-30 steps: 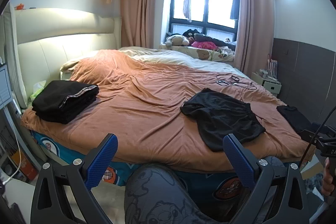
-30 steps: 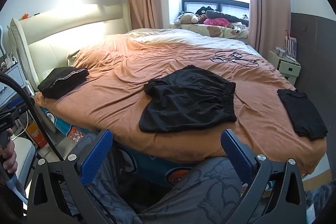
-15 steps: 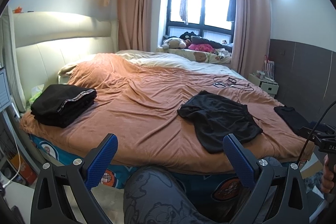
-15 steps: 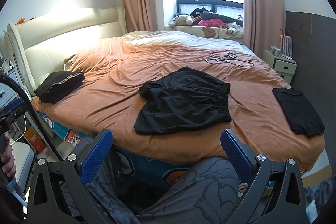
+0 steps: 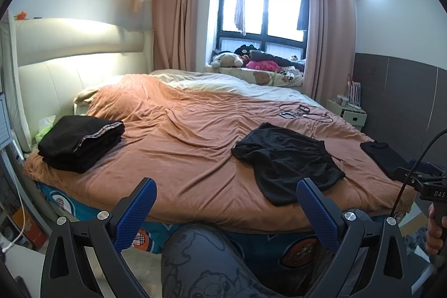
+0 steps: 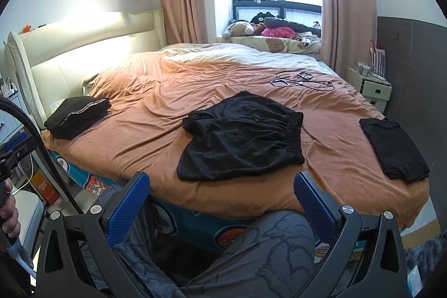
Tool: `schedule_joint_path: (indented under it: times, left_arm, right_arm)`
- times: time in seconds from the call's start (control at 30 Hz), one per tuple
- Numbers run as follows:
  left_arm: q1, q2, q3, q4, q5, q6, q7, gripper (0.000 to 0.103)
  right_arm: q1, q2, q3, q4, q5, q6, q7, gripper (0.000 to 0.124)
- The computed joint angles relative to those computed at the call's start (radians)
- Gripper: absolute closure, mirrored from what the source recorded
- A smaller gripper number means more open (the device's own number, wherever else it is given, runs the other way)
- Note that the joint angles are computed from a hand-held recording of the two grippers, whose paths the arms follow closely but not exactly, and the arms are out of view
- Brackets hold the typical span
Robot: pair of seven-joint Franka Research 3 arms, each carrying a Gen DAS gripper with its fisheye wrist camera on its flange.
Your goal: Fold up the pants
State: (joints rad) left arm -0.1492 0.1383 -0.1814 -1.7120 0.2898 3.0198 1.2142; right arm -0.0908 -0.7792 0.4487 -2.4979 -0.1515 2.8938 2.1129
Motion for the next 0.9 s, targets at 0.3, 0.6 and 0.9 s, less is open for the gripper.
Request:
schedule_joint_path:
  times: [0.3, 0.6, 0.9]
  left_arm:
    - [0.000, -0.003, -0.001, -0.005, 0.000, 0.008, 0.000, 0.002]
    - [-0.003, -0.002, 0.002, -0.004, 0.003, 0.008, -0.003, 0.002]
    - [-0.002, -0.006, 0.002, -0.010, 0.005, 0.014, -0.009, 0.002]
  right_arm:
    - [-0.003, -0.005, 0.001, -0.009, -0.002, 0.007, 0.000, 0.021]
    - [-0.008, -0.005, 0.005, -0.010, -0.002, 0.011, 0.002, 0.021]
    - [-0.014, -0.008, 0.010, -0.011, -0.004, 0.011, 0.007, 0.021]
